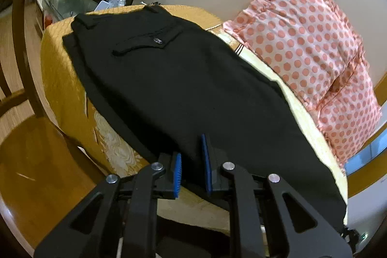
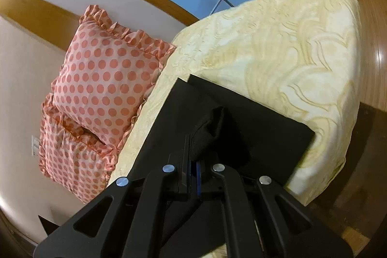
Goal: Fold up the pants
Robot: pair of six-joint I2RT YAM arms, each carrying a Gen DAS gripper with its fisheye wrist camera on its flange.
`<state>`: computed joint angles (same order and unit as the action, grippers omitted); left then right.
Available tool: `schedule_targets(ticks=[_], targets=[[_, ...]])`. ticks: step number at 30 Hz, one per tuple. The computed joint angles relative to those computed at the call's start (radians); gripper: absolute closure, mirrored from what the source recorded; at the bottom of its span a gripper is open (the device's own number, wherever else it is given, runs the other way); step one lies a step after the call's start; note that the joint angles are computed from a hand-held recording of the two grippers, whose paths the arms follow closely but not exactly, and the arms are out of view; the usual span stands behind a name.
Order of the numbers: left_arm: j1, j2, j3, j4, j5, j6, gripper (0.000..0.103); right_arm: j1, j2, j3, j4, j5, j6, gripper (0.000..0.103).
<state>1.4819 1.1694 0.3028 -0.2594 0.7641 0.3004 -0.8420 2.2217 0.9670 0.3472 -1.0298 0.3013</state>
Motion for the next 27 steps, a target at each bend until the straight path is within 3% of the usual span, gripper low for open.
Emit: schedule_targets(ticks=[4,8,9,12,16,23,27], targets=[[-0.015,-0.031,0.002,0.021,0.005,-0.061,0.075,-0.015,0.004,-0.001,-0.009,-0.015,-0.006,0.100],[-0.074,-0.014,0.020,0.058,-0.009,-0.126,0.076,0.010,-0.003,0.038,-0.070,0.014,-0.027,0.100],[-0.089,-0.017,0.022,0.061,-0.021,-0.133,0.082,0.010,-0.022,0.034,-0.057,0.010,-0.018,0.100],[-0.067,-0.031,0.023,0.026,0.008,-0.083,0.089,-0.008,-0.079,-0.014,-0.007,0.023,-0.022,0.100],[-0.023,0.021,0.032,-0.008,0.018,0.015,0.094,-0.041,-0.055,-0.025,-0.083,0.081,-0.120,0.100],[0.042,0.055,0.069,-0.089,0.051,0.156,0.096,-0.072,-0.073,-0.103,-0.015,0.094,-0.161,0.100],[0.031,0.118,0.056,-0.026,0.038,0.162,0.095,-0.065,-0.071,-0.134,0.043,0.121,-0.159,0.100]])
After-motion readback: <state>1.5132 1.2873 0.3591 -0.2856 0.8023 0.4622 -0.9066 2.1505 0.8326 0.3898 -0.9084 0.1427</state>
